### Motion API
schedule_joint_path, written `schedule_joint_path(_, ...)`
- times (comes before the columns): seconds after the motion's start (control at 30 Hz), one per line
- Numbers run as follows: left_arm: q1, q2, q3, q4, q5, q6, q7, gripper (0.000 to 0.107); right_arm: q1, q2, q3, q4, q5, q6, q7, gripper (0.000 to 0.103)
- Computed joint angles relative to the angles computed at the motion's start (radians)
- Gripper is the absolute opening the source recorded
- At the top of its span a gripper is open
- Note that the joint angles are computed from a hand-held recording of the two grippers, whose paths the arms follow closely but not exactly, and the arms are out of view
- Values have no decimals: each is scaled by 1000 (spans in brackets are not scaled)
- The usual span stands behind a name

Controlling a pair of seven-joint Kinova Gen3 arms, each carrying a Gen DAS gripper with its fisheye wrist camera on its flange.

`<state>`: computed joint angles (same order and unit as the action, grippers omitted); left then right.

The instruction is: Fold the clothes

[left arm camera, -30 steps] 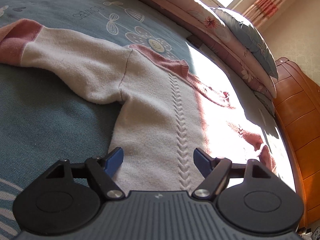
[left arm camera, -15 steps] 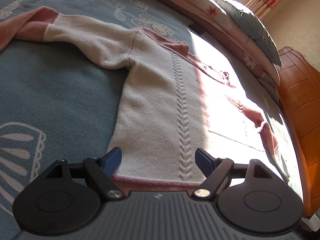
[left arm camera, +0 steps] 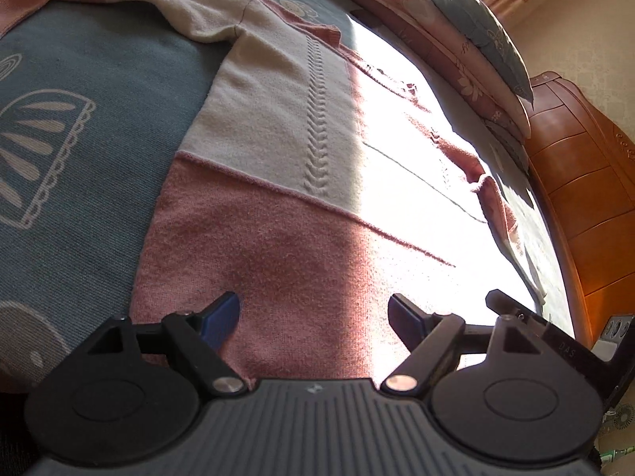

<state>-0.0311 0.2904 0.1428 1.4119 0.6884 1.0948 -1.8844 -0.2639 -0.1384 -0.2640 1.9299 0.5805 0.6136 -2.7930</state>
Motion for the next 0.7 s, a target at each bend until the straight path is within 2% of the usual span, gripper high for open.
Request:
schedule_joint_path(0.13, -3, -48, -9, 47, -2, 3, -6, 83, 0, 12, 25, -8, -73, 9, 47, 103)
schedule_joint_path(0.17, -14, -56, 7, 50, -14, 3, -3, 83, -15, 17, 49, -11, -102, 12, 66, 103)
schedule_joint_path(0.23, 4, -89, -17, 80, 3, -47, -39, 83, -4, 23, 41, -12, -111, 15, 76, 103)
schedule_joint_path(0.33, 19, -115, -16, 110, -8, -138, -57, 84, -11, 32, 23, -16, -68, 36, 51, 103)
schedule_joint_path(0.47, 77, -85, -43, 86, -109, -132, 37, 84, -37, 48, 8, -22, -3, 72, 20, 103)
schedule_joint_path(0.57, 48, -120, -27, 145, -81, -162, 1, 84, -62, 57, 6, -24, 36, 98, 14, 103)
schedule_joint_path(0.7, 43, -144, -34, 158, -73, -147, -20, 84, -115, 93, -14, -42, 125, 183, 5, 103)
